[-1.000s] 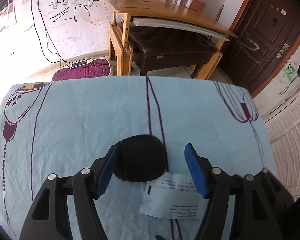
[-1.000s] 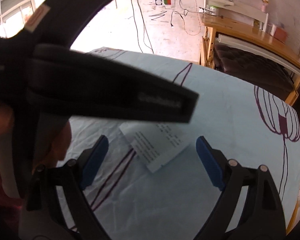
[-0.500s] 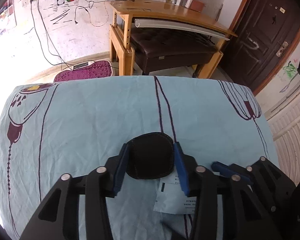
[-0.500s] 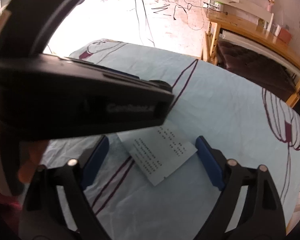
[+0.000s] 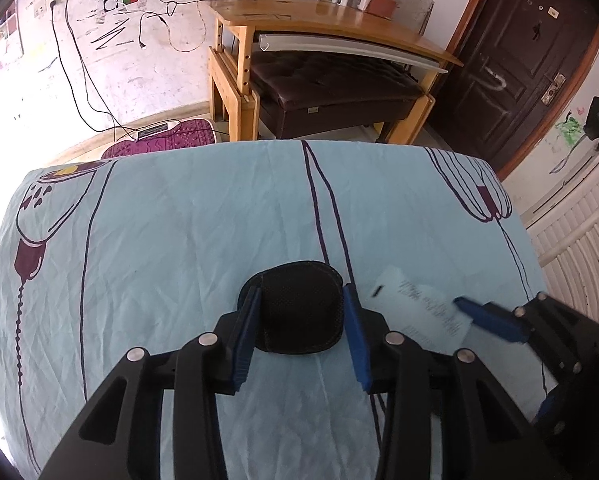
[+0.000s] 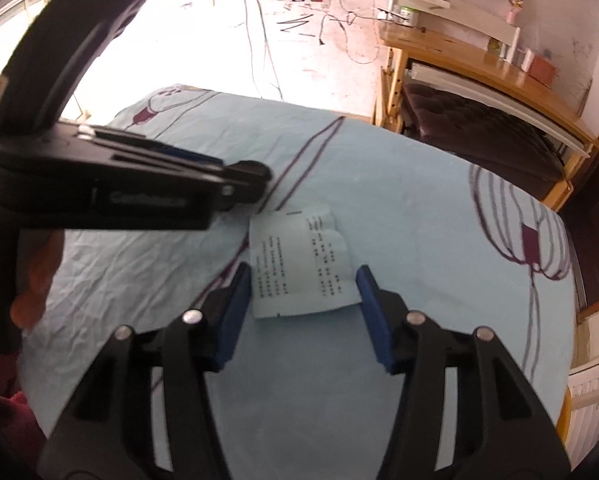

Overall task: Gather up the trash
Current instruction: 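Grasp the black round pad with the left gripper while the right grasps the white paper receipt, then carry the black pad and paper receipt over the yellow bin and open both grippers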

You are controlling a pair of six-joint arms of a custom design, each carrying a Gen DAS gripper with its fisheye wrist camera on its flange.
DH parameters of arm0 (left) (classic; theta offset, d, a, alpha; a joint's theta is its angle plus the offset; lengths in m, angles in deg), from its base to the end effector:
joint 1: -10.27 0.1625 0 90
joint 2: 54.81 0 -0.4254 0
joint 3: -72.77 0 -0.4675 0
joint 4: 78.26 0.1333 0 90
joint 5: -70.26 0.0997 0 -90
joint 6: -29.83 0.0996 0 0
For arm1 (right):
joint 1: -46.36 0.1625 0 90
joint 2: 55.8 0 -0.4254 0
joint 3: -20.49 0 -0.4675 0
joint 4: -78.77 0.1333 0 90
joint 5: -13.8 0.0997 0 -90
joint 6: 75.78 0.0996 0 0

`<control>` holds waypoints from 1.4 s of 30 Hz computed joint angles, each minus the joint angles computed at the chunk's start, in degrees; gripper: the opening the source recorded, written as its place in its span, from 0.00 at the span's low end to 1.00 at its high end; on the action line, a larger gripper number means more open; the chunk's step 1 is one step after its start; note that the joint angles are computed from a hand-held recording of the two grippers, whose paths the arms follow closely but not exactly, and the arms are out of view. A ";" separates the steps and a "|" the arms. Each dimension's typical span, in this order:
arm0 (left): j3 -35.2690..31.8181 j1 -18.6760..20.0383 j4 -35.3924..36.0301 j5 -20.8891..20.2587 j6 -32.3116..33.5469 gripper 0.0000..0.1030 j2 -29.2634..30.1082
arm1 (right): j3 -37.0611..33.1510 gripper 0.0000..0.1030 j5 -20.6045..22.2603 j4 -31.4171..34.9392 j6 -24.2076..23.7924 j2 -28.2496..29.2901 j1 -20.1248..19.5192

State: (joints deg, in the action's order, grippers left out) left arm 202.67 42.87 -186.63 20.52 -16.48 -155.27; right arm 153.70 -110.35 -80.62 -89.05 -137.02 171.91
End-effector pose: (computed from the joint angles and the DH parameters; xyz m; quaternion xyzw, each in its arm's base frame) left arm -0.2416 -0.3891 0.2573 0.1233 0.9270 -0.2135 0.2828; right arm 0.3377 -0.3395 0.1657 0.3501 -0.8788 0.1979 0.2568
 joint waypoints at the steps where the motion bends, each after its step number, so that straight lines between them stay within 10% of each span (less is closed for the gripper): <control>1: -0.03 -0.07 0.26 0.03 -0.05 0.35 -0.04 | 0.30 0.50 -0.14 -0.28 -0.09 -0.65 -0.24; 21: 0.56 -9.80 2.72 7.65 -2.22 0.35 0.10 | 4.74 0.49 -0.65 -5.49 0.61 -9.89 -0.94; 42: -1.82 -14.04 -1.92 7.11 0.75 0.35 8.07 | 8.82 0.47 3.13 -6.53 1.27 -22.12 -4.77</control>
